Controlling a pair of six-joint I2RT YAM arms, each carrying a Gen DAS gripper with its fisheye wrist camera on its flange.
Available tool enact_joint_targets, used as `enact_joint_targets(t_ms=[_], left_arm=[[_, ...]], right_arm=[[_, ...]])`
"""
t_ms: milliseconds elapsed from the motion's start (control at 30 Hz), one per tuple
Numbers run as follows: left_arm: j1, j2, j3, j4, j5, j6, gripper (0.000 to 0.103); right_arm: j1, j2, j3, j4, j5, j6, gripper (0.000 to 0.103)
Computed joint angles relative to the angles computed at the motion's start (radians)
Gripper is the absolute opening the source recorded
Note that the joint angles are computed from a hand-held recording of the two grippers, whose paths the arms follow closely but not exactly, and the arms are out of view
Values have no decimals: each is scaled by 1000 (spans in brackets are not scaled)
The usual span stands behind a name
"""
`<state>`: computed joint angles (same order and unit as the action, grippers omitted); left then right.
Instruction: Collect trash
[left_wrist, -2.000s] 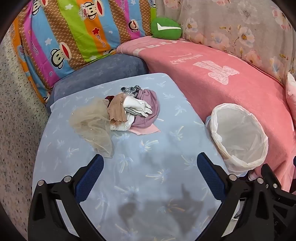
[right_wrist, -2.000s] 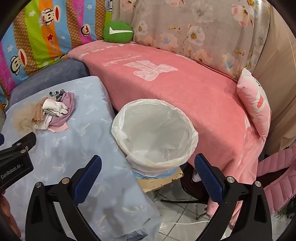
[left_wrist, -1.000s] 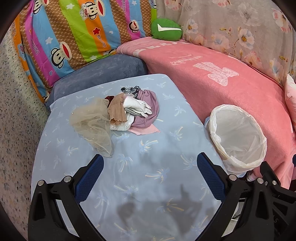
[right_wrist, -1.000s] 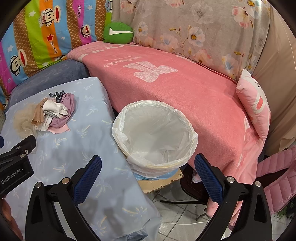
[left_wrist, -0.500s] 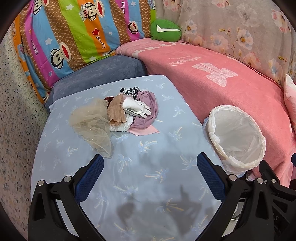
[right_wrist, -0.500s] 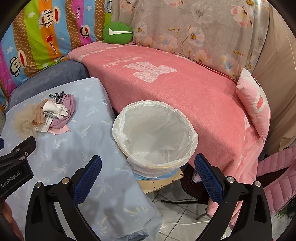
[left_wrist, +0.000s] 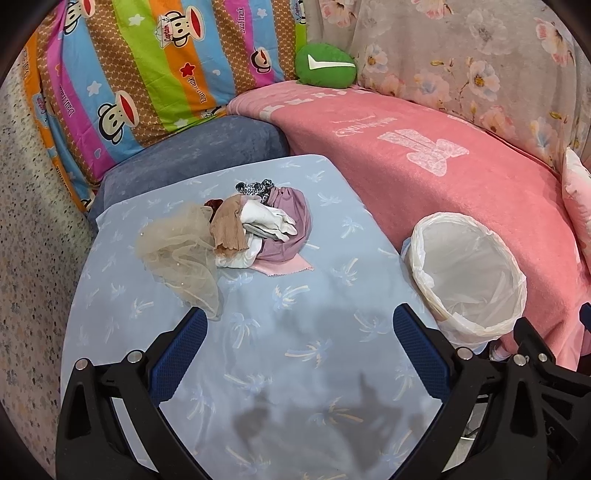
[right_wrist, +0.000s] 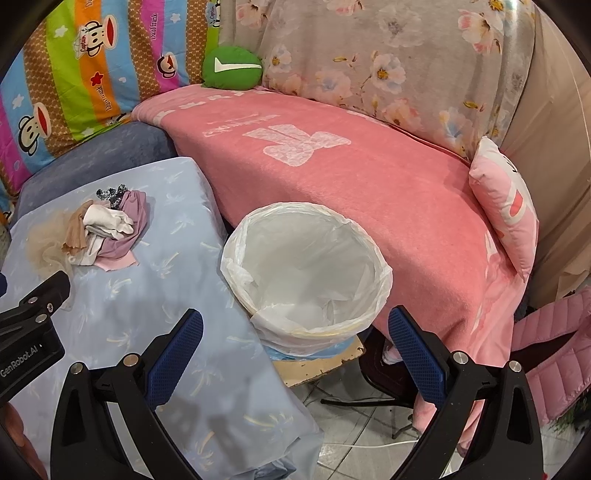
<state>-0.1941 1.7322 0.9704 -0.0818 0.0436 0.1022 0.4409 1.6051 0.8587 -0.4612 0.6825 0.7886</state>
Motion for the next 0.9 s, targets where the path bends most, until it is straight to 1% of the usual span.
enact_joint_targets(t_ms=[900], left_arm=[[0,-13,-14,28,19,8,96]], right_arm=[[2,-10,4,-23,14,17,97]])
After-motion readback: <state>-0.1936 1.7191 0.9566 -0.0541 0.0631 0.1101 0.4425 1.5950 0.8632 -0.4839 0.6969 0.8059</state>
